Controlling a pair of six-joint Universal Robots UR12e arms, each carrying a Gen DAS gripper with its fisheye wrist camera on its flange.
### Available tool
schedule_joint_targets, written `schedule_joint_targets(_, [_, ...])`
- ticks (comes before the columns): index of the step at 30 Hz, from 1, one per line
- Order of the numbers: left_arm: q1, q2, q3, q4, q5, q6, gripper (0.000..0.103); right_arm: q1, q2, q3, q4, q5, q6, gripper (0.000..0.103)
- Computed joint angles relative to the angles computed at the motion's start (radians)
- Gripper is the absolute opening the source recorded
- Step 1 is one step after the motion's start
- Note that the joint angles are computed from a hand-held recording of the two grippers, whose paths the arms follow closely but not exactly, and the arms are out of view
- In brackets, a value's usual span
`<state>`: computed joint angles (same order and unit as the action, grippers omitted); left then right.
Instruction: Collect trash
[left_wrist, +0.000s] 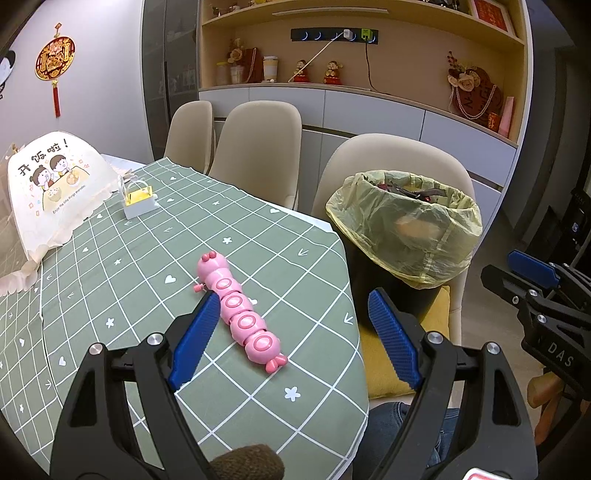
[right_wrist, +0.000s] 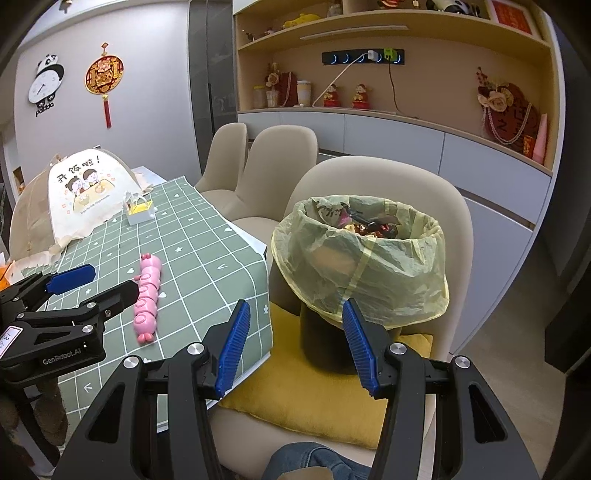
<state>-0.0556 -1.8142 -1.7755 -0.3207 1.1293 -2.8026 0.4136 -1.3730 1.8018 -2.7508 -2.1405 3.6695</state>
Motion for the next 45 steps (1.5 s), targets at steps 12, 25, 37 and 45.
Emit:
schedule_joint_targets(12, [0.001,0.002,-0.004,0.006,-0.005,0.006,0.078,0.000,-0.003,0.003,0.001,-0.002,0.001,0.049])
schedule_joint_targets(25, [0.001,0.004,-0.005,0.004,-0.006,0.011,0.078,-0.002,-0.005,0.006,-0.003,0.000,0.002,0.049])
schedule_joint_targets(37, [0.003,0.004,-0.009,0.008,-0.012,0.019,0.078,-0.004,-0.006,0.009,0.003,0.004,0.005,0.049])
schedule_joint_targets(45, [0.009,0.000,-0.006,0.016,-0.032,0.036,0.078,-0.004,-0.003,0.005,0.010,0.003,0.005,0.049])
